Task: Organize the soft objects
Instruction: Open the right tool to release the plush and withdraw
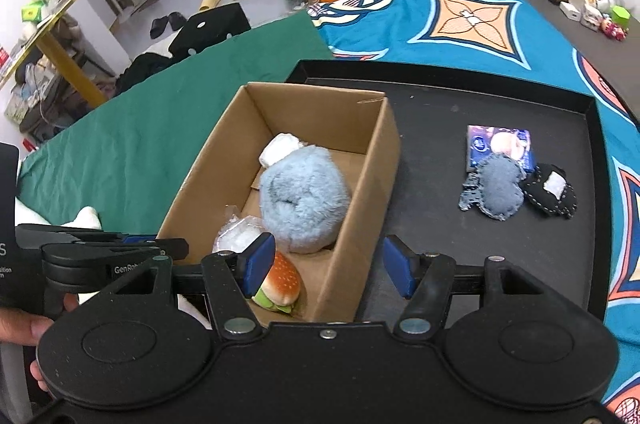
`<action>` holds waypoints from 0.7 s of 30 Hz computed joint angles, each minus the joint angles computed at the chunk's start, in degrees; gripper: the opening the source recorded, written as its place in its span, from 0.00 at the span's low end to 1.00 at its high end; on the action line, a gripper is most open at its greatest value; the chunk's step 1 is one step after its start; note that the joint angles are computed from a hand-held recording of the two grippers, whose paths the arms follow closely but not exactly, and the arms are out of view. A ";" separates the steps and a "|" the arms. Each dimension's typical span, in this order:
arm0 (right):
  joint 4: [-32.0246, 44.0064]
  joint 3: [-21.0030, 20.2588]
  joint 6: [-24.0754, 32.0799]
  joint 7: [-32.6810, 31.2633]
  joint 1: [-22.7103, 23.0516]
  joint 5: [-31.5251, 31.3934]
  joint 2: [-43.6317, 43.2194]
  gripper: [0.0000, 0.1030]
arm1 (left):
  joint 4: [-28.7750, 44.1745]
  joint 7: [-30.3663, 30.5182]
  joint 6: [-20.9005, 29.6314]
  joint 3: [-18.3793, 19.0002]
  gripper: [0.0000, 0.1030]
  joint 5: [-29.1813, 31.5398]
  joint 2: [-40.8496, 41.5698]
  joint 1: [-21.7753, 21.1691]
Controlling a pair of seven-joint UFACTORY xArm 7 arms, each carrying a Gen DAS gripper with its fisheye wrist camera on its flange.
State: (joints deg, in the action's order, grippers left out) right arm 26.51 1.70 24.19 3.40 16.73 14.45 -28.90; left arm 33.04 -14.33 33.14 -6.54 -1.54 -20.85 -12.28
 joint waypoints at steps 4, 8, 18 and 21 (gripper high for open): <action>-1.12 -1.32 -0.08 -0.96 0.10 0.74 -1.62 0.58 | 0.87 -1.32 1.56 -0.66 0.17 1.00 0.22 0.39; -2.44 -2.08 -0.31 -1.82 -0.19 1.13 -3.38 0.66 | 1.39 -3.48 2.47 -1.56 0.34 2.61 0.04 0.63; -5.20 -5.23 -1.45 -3.19 -1.45 2.88 -6.57 0.91 | 2.60 -9.07 3.99 -3.82 0.69 7.60 -0.36 0.62; -5.89 -5.84 -1.85 -3.72 -2.37 2.98 -7.31 0.95 | 3.14 -10.11 4.76 -4.34 0.70 8.91 -0.11 0.23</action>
